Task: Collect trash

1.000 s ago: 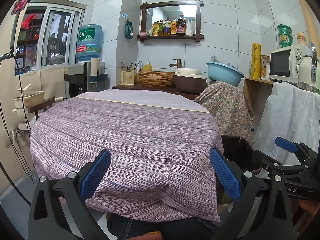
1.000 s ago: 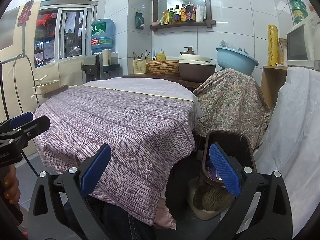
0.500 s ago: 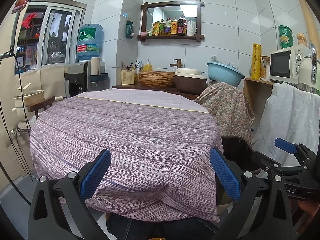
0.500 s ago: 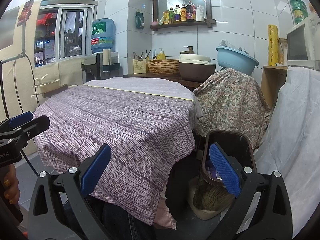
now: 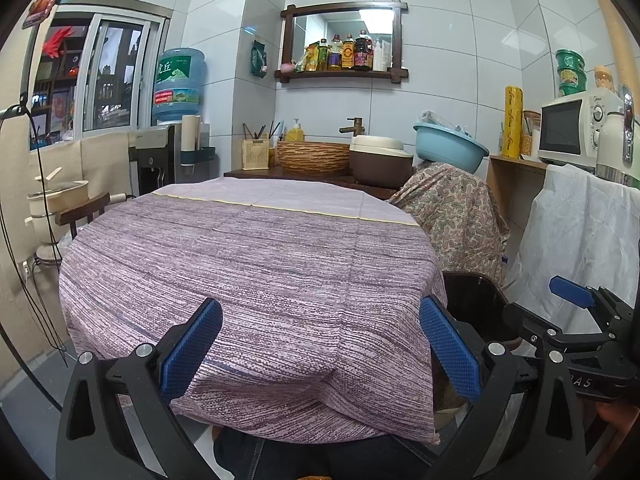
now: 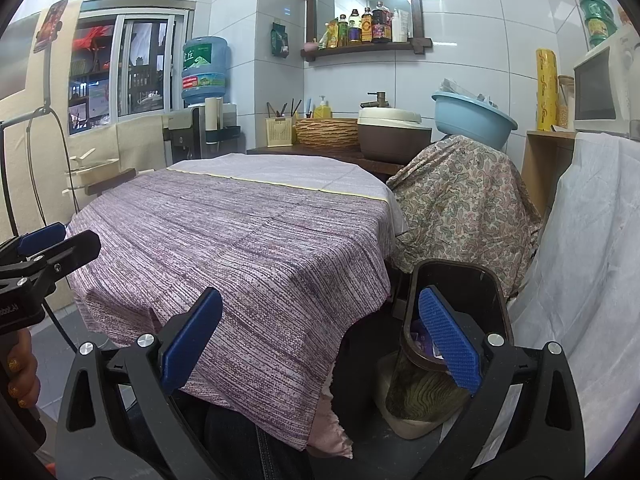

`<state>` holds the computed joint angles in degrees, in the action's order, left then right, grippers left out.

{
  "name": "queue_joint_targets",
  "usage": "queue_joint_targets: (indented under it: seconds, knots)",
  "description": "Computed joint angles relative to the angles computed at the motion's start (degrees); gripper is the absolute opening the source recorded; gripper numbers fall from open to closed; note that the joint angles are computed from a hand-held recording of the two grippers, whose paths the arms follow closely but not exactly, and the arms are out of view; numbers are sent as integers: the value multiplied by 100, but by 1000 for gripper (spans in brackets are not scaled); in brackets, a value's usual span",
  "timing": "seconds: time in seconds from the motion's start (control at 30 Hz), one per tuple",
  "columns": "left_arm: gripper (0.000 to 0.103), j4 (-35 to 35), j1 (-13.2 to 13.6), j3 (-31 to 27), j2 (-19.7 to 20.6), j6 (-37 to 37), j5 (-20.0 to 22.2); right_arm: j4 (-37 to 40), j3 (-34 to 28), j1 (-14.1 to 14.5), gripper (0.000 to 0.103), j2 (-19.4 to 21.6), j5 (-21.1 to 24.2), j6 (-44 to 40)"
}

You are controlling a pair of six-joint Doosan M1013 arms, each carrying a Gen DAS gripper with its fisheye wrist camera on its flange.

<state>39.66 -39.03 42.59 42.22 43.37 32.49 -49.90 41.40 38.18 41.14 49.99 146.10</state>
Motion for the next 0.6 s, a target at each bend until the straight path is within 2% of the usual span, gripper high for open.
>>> queue_joint_targets:
  seconds: [0.43,0.5,0.6]
  knots:
    - [98,-46,9,-35,14,60,11,9,-7,-2,97,6,5,-2]
    - [98,-253,32,-7,-3,145,-70,28,-13,-4,97,7,9,-21]
    - [98,-233,34,-62,20,-7,61,23,-6,-8,97,6,3,-21]
